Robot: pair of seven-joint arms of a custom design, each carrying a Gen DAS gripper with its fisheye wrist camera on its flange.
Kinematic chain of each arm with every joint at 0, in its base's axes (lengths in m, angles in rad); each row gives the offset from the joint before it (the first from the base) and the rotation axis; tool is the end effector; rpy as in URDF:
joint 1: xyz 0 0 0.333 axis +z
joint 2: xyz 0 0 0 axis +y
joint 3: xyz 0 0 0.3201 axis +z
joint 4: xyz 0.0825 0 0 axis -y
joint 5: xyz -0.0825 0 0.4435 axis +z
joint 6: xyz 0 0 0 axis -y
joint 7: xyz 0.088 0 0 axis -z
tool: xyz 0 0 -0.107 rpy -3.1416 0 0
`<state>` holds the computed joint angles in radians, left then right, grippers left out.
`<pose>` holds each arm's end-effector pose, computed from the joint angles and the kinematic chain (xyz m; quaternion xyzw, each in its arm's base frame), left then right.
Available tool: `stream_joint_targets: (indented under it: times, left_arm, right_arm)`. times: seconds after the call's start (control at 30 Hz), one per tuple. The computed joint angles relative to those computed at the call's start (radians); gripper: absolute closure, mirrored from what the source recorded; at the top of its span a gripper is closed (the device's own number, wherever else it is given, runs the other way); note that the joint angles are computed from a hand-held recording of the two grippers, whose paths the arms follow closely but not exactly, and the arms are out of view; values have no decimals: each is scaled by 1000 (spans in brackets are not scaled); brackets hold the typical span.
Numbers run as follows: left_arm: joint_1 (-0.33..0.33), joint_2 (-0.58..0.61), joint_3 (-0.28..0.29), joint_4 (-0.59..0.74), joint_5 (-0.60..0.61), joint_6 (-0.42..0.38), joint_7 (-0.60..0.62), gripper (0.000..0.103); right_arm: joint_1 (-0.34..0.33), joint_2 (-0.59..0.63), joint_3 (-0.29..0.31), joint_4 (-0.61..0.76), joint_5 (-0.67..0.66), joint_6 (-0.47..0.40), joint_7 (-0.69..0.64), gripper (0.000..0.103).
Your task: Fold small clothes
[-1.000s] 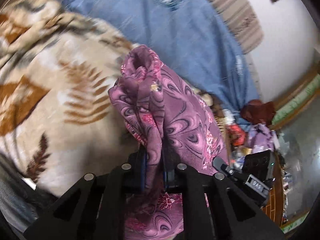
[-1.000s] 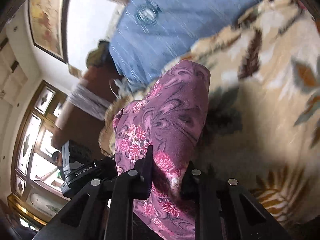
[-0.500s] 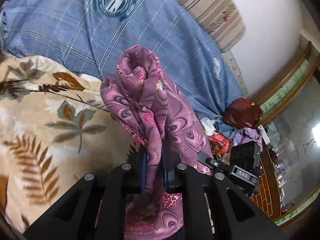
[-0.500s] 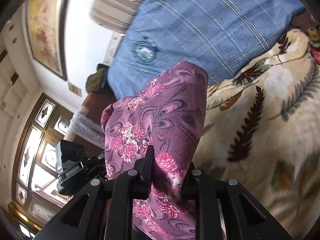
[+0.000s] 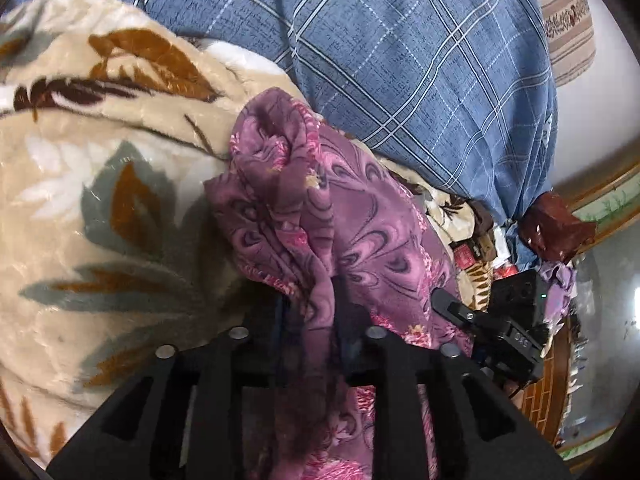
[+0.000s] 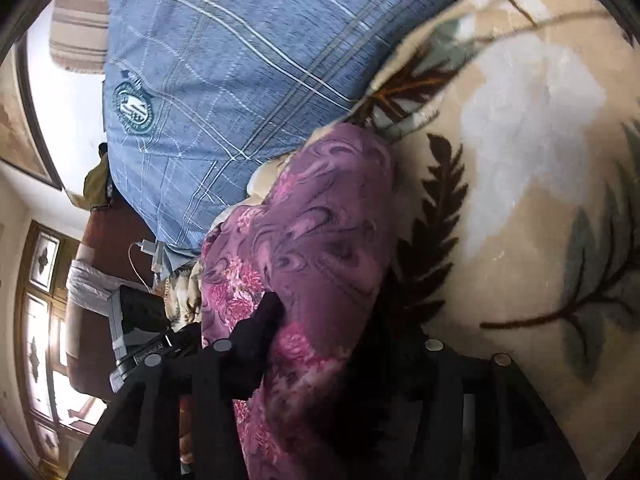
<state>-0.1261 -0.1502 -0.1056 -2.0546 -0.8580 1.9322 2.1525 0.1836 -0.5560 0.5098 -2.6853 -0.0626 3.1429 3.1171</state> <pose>0.5508 -0.1858 0.5113 0.4695 -0.7950 0.3223 0.2089 0.3540 0.3079 0.4678 -0.3637 0.8043 0.0103 0.4697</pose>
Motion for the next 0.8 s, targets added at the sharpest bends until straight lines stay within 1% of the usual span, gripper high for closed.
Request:
stream_joint_targets:
  times: [0.07,0.1,0.2,0.23,0.27,0.3,0.33,0.37,0.4,0.43,0.5,0.53,0.57,0.6,0.63,0.67,0.7,0.73,0.77,0.8]
  left_arm:
    - [6,-11,11,2,-19,-13,12,60]
    - [12,-29,18,-10,-32,-6,13,57]
    - [28,-73,41,-41,-57,24,9,50]
    - [35,-94,46,-58,-47,36,-5,43]
    - [39,-91,51,-50,-27,28,-14,42]
    - [43,-97,58,-53,-1,-8,-14,42]
    - [45,-103,64,-64,1,-23,-13,42]
    - [47,-120,70,-88,-6,-31,-10,41]
    - [49,-143,77,-119,-14,-39,-2,41]
    - [51,-168,82,-155,-9,-45,12,41]
    - [51,-202,82,-202,16,-44,20,41]
    - [47,-220,77,-228,21,-25,23,41]
    - [39,-238,72,-247,18,5,32,41]
    - [28,-253,72,-257,7,29,48,41]
    - [16,-261,76,-264,-7,47,66,41]
    - [5,-265,81,-268,-26,58,79,41]
    - [-5,-258,86,-265,-40,55,80,41]
    - [-13,-241,88,-253,-44,39,73,41]
    - [-16,-225,87,-243,-39,24,66,41]
    - [-17,-211,86,-234,-31,9,62,41]
  right_arm:
    - [-13,-56,31,-3,-2,-40,28,47]
    - [-11,-79,28,-11,-8,-48,33,47]
    - [-13,-204,64,-27,-31,-153,89,39]
    - [5,-237,61,-37,-42,-177,100,34]
    - [30,-249,43,-47,-47,-181,104,31]
    - [58,-269,33,-68,-40,-173,125,31]
    - [65,-286,43,-85,-38,-161,155,31]
    - [64,-324,84,-115,-29,-143,216,30]
    - [73,-338,101,-128,-27,-146,247,30]
    - [93,-343,116,-135,-23,-172,277,30]
    - [93,-336,150,-118,-43,-228,323,31]
    - [96,-327,152,-102,-59,-262,326,32]
    - [97,-298,145,-76,-83,-288,308,31]
    - [100,-265,129,-56,-106,-289,284,30]
    - [98,-240,119,-39,-129,-285,270,32]
    - [86,-220,120,-28,-152,-265,272,33]
    - [92,-205,111,-26,-163,-253,273,34]
    - [108,-179,91,-18,-168,-262,261,36]
    - [134,-154,64,-7,-167,-297,241,40]
    - [148,-140,50,-3,-175,-306,231,42]
